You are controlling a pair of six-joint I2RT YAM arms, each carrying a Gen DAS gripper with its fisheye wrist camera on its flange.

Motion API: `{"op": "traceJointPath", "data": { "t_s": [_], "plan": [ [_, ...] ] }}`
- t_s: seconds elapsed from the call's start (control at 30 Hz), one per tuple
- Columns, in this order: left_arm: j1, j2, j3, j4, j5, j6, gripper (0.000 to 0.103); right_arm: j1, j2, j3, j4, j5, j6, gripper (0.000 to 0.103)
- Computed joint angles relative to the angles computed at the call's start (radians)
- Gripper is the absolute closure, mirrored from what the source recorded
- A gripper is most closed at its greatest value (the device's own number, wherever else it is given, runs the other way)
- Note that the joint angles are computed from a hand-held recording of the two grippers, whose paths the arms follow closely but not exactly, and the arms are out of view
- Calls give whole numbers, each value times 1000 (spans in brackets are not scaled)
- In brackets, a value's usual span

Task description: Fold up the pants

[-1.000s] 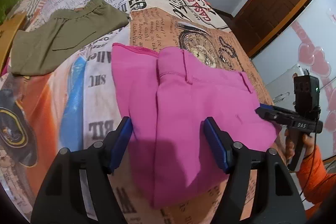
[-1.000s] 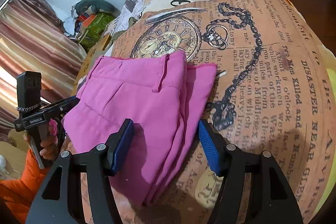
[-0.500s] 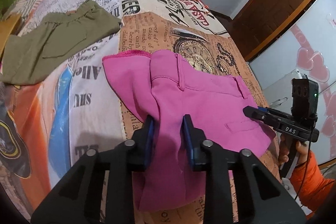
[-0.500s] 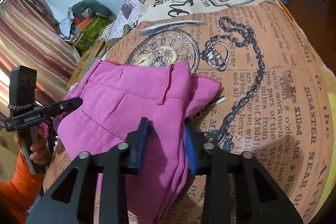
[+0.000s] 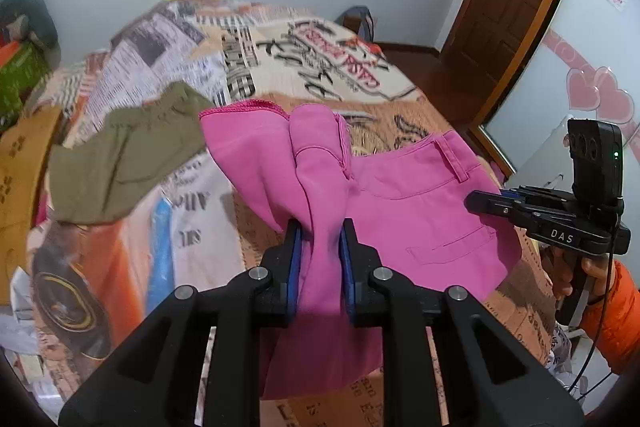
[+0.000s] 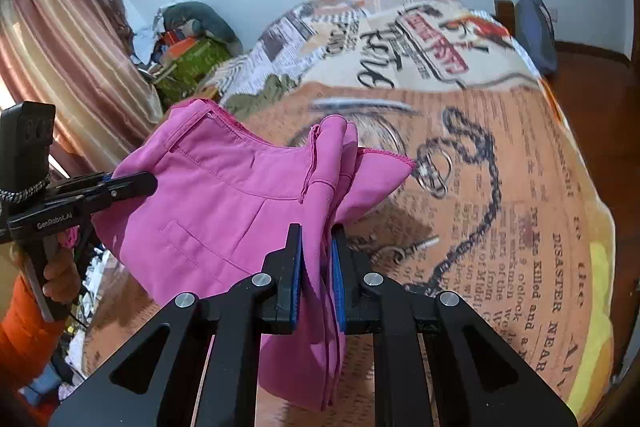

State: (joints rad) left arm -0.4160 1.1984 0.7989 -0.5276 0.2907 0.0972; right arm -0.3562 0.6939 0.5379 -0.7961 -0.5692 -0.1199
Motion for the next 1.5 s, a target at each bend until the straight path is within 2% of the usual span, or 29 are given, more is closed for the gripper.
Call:
{"op": "traceJointPath", "data": {
  "t_s": [0.33, 0.67, 0.97, 1.2, 1.5],
  "plan": [
    [114, -86, 72, -75, 45, 47, 85, 246, -4, 118, 74, 157, 152, 91],
    [282, -49, 168, -71, 97, 115, 85, 480, 189, 239, 269, 300, 247, 91],
    [395, 117, 244, 13, 116, 161, 85, 573, 449, 334, 428, 345, 258, 91],
    [445, 291, 313, 92, 108, 190, 85, 610, 670, 414, 541, 339, 276, 91],
    [493, 554, 454, 175, 100, 196, 85, 637, 946, 583, 613, 361, 260, 91]
  ]
}}
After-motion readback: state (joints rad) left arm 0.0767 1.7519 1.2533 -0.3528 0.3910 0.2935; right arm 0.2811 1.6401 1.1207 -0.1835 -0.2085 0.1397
